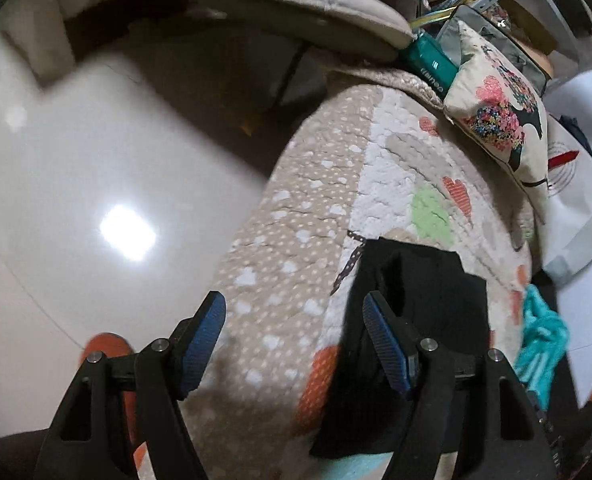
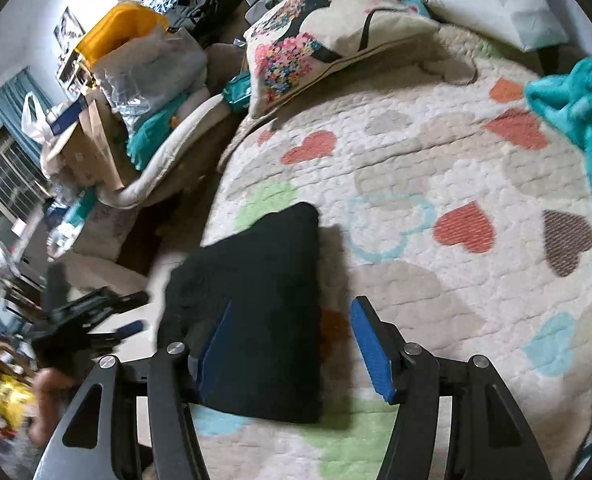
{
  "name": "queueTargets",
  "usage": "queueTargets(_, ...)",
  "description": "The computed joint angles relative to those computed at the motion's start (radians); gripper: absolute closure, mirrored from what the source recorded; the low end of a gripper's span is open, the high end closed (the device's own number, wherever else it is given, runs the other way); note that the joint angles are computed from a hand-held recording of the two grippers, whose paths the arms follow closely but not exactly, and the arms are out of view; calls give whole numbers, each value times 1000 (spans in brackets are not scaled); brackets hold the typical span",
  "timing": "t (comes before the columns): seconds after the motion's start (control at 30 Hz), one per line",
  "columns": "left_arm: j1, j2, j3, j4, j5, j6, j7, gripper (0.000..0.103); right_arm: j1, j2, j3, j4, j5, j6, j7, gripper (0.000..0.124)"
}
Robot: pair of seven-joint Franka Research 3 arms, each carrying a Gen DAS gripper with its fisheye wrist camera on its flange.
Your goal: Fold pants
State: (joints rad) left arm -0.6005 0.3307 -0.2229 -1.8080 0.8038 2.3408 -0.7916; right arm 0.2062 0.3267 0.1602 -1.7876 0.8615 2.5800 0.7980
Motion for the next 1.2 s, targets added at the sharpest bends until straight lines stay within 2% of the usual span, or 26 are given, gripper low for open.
queueTargets(0.1,-53,42,-10,104,5,-135,-2,33,-9,-10,-4,-17,3,11,-24,59)
queueTargets(0.2,-110,121,-14,266,1,-247,50,33,-37,0,-14,-2,33,-56,14,57)
queueTargets(0.3,-198,229,3,491,8,-412,162,32,-60,17,-31,9,49,-105,83,57)
queueTargets(0.43,-306,324,45,711,16,-546,239,32,-76,-8,-45,-30,56,-70,97,57)
queueTargets(0.53,-395,402,90,901,30,-684,324,32,-79,-50,-54,-81,47,-13,68,57)
queueTargets(0.63,-465,441,144,1011,45,-791,364,32,-84,-86,-62,-122,48,19,43,57)
queueTargets(0.73,-481,378,157,929,53,-797,325,32,-82,-100,-70,-142,41,37,37,57)
queueTargets(0.83,-465,307,137,813,68,-791,284,32,-72,-102,-72,-152,25,72,42,56)
queueTargets(0.93,-415,245,98,687,64,-753,236,32,-54,-96,-66,-159,-5,118,45,56)
queueTargets(1.03,-344,186,63,550,56,-679,192,32,-42,-97,-50,-169,-15,142,21,56)
queueTargets(1.1,-306,176,46,511,56,-659,205,32,-29,-106,-38,-184,-16,176,-6,56)
queueTargets(1.2,-283,196,44,525,78,-701,267,32,-7,-130,-19,-204,-11,245,-59,56)
